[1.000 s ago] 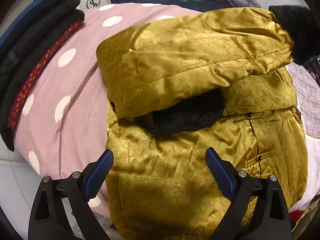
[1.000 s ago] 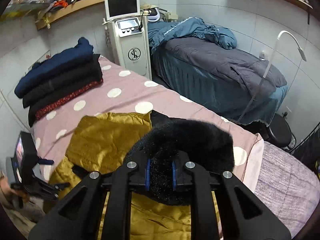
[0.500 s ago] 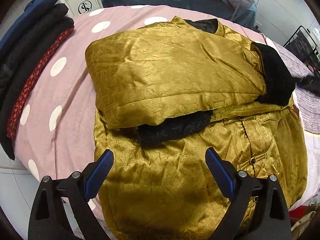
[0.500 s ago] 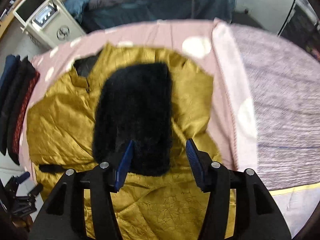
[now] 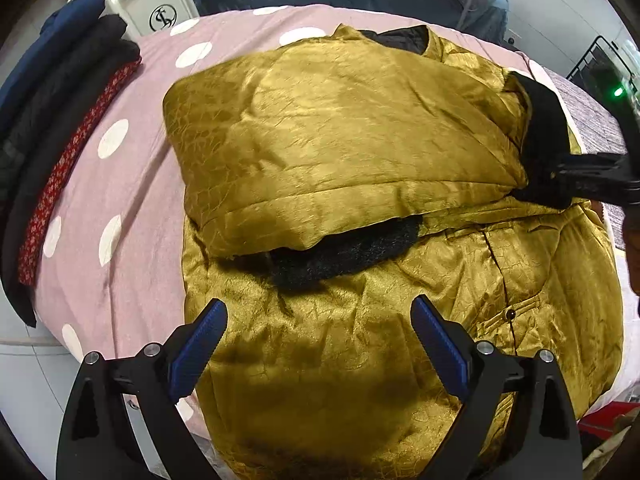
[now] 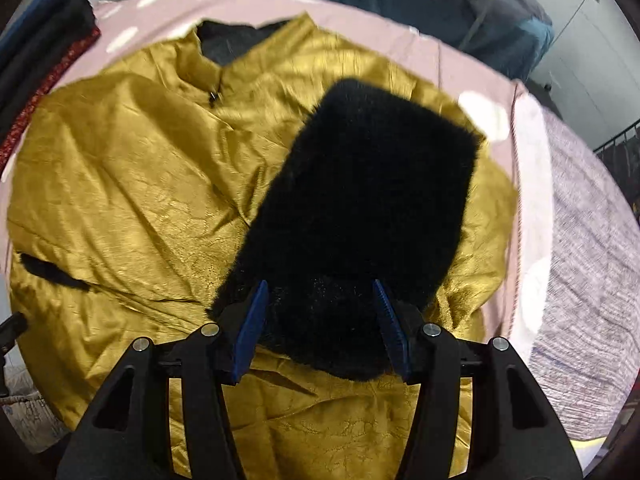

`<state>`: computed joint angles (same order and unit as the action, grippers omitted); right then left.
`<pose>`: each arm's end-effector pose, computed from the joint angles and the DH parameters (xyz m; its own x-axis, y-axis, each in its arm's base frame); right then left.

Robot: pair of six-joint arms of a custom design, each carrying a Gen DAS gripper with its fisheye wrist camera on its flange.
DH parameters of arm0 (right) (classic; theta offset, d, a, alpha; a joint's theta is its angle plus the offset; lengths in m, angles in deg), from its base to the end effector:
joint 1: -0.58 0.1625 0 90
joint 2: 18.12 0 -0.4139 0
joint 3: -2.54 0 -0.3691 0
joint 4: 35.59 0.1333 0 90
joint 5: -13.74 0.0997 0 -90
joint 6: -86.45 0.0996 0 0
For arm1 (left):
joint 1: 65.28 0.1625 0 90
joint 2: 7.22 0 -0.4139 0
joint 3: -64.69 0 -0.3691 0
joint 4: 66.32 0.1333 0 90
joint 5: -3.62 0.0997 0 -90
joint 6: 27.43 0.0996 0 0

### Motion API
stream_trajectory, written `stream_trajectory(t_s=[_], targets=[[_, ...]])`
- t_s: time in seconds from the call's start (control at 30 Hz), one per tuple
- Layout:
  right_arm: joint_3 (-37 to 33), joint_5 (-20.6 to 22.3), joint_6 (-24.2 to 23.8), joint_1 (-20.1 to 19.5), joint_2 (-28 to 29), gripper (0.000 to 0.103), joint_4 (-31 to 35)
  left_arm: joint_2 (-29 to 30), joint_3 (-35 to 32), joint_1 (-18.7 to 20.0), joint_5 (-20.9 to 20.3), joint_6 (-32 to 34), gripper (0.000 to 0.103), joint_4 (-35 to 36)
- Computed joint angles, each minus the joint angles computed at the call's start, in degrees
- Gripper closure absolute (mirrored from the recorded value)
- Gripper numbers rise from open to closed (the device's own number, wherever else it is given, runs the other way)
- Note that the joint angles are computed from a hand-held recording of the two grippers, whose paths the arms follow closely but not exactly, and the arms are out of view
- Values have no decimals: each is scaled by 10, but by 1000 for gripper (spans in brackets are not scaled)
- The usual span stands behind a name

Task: Fold large clothes
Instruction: 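Release the cuff with the right tool and lift the jacket hem with the left tool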

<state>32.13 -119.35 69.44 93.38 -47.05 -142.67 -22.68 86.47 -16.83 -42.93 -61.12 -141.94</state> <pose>0.1066 -0.8433 0.3169 -0.6928 -0.1299 0.7093 -0.2609 0.9621 -0.0786 -0.4018 -0.7576 0.1293 -0.6621 0.1637 -0.7314 0.3043 0.9505 -0.0627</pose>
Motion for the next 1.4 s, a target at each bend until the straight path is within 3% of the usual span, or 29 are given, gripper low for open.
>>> stream_trajectory(t_s=[0.2, 0.3, 0.4, 0.53, 0.63, 0.77, 0.93, 1.0, 1.07, 1.17, 1.4], targets=[[-20, 1, 4, 3, 7, 49, 14, -20, 37, 2, -3, -13, 12, -1], [53, 63, 10, 7, -52, 49, -54, -46, 84, 2, -1, -12, 12, -27], [105, 105, 25, -2, -107, 49, -64, -96, 167, 5, -9, -13, 12, -88], [152, 121, 63, -28, -162, 49, -34, -170, 276, 19, -43, -30, 12, -148], [217, 183, 113, -79, -234, 49, -7, -215, 338, 31, -63, -44, 18, -170], [278, 233, 120, -119, -291, 51, 11, -261, 401, 46, -104, -57, 28, -204], [338, 222, 96, -131, -328, 52, 21, -298, 480, 54, -153, -47, 28, -275], [351, 239, 97, -139, -336, 53, 25, -303, 505, 57, -181, -40, 28, -305], [355, 262, 100, -148, -337, 53, 46, -302, 521, 54, -185, -30, 28, -323], [366, 254, 89, -149, -338, 53, 68, -304, 546, 42, -168, -15, 28, -345], [392, 269, 81, -163, -369, 53, 132, -353, 633, 40, -187, -88, 28, -374]])
